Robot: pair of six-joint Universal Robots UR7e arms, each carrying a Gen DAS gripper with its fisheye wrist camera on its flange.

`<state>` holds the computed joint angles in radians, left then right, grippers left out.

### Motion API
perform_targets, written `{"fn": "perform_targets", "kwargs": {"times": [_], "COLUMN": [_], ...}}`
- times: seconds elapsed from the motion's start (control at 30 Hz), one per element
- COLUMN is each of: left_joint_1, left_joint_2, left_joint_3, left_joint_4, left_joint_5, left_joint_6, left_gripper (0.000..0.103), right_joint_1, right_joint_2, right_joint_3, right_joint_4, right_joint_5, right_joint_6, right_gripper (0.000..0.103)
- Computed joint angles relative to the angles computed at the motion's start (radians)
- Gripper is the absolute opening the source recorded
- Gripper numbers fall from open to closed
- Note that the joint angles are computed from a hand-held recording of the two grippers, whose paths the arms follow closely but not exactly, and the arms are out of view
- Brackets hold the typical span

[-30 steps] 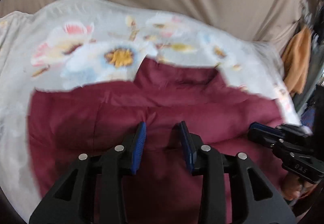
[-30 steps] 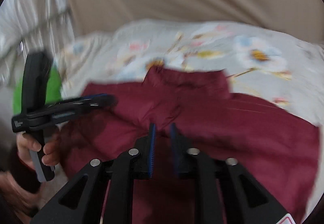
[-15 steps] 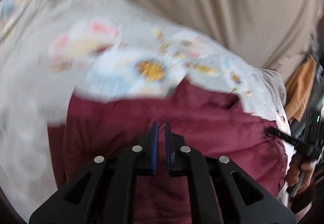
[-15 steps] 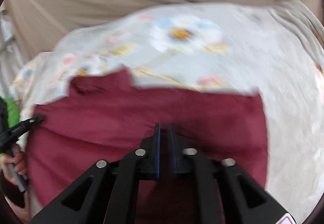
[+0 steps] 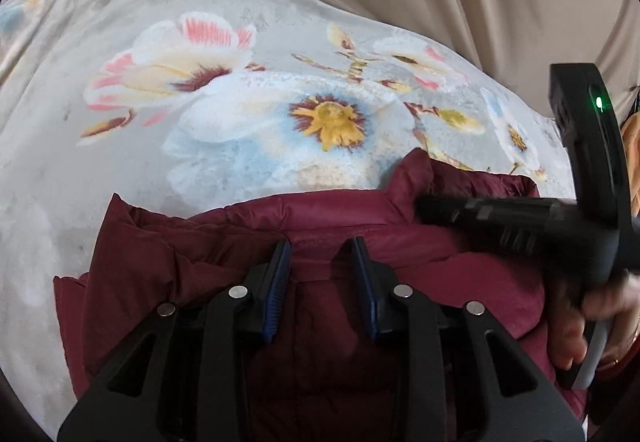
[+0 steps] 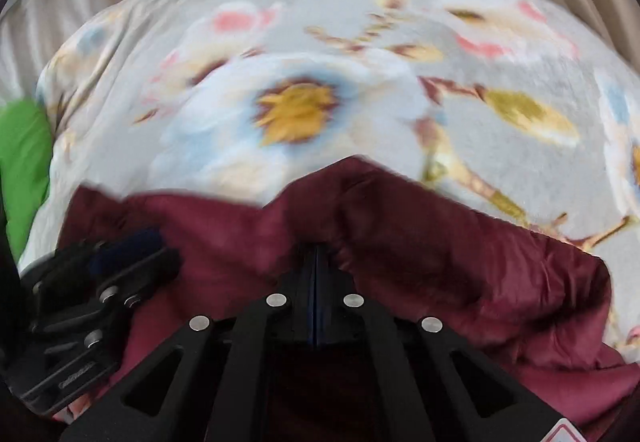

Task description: Fold large clothes

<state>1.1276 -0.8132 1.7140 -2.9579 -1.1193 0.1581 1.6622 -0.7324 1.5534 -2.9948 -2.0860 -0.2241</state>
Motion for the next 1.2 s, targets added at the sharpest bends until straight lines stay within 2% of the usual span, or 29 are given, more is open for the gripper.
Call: {"fn": "perform_targets", "kwargs": {"times": [0.03, 0.07, 0.1, 0.13, 0.2, 0.27, 0.33, 0.4, 0.47, 0.5, 0.57, 0.6, 0.7, 0.8, 0.83, 0.9, 0.93, 1.0, 1.1, 1.2], "left_joint_1": [0.003, 0.004, 0.006, 0.006, 0.004, -0.015, -0.033, -0.056, -0.079, -0.083, -0.085, -0.078, -0.054, -0.073, -0.081, -0.09, -0.092, -0.096, -0.099, -0.096], "left_joint_2": [0.001, 0.002, 0.001, -0.001, -0.005, -0.021, -0.045, -0.048, -0.014, 0.012, 0.079, 0.104, 0.13, 0.141, 0.146, 0.153, 0.154, 0.158, 0.162, 0.162], "left_joint_3": [-0.001, -0.002, -0.002, -0.001, -0.001, 0.014, 0.026, 0.014, -0.033, -0.065, -0.135, -0.16, -0.182, -0.145, -0.134, -0.12, -0.115, -0.107, -0.105, -0.107], "left_joint_4": [0.001, 0.0, 0.0, -0.001, -0.001, 0.002, 0.008, 0.039, 0.111, 0.146, 0.211, 0.229, 0.208, 0.123, 0.093, 0.054, 0.042, 0.019, 0.005, 0.002], "left_joint_5": [-0.006, -0.009, -0.012, -0.015, -0.014, 0.004, -0.065, -0.107, -0.109, -0.098, -0.031, -0.015, -0.043, 0.022, 0.048, 0.08, 0.088, 0.107, 0.119, 0.115], "left_joint_6": [-0.003, -0.002, 0.001, 0.002, 0.003, 0.004, 0.015, 0.017, 0.027, 0.028, 0.011, 0.003, -0.023, 0.026, 0.045, 0.072, 0.08, 0.097, 0.107, 0.11], "left_gripper": [0.031, 0.031, 0.031, 0.031, 0.031, 0.031, 0.033, 0.042, 0.044, 0.044, 0.044, 0.044, 0.044, 0.044, 0.044, 0.045, 0.045, 0.046, 0.046, 0.046], "right_joint_1": [0.005, 0.002, 0.0, -0.015, -0.035, -0.054, -0.079, -0.09, -0.088, -0.092, -0.108, -0.118, -0.143, -0.177, -0.176, -0.15, -0.131, -0.106, -0.113, -0.117], "right_joint_2": [0.006, -0.014, -0.055, -0.097, -0.194, -0.274, -0.333, -0.336, -0.302, -0.268, -0.235, -0.222, -0.229, -0.24, -0.24, -0.229, -0.226, -0.238, -0.291, -0.292], "right_joint_3": [0.005, 0.035, 0.081, 0.129, 0.239, 0.327, 0.371, 0.359, 0.327, 0.299, 0.269, 0.263, 0.284, 0.335, 0.351, 0.389, 0.416, 0.477, 0.564, 0.589], "right_joint_4": [-0.08, -0.164, -0.206, -0.238, -0.301, -0.326, -0.267, -0.193, -0.133, -0.108, -0.07, -0.083, -0.147, -0.272, -0.324, -0.476, -0.562, -0.678, -0.732, -0.79], "right_joint_5": [-0.08, -0.118, -0.114, -0.069, -0.03, 0.003, 0.065, 0.095, 0.078, 0.065, 0.062, 0.073, 0.129, 0.208, 0.203, 0.132, 0.091, 0.063, 0.079, -0.003], "right_joint_6": [-0.001, -0.009, 0.014, 0.017, 0.021, 0.013, 0.011, 0.007, -0.006, -0.005, 0.011, 0.012, 0.035, 0.074, 0.078, 0.058, 0.036, -0.008, -0.03, -0.038], "right_gripper": [0.0, 0.0, 0.0, 0.0, 0.001, 0.009, 0.009, 0.009, 0.009, 0.009, 0.002, 0.0, 0.0, 0.0, 0.0, 0.0, 0.003, 0.013, 0.013, 0.012]}}
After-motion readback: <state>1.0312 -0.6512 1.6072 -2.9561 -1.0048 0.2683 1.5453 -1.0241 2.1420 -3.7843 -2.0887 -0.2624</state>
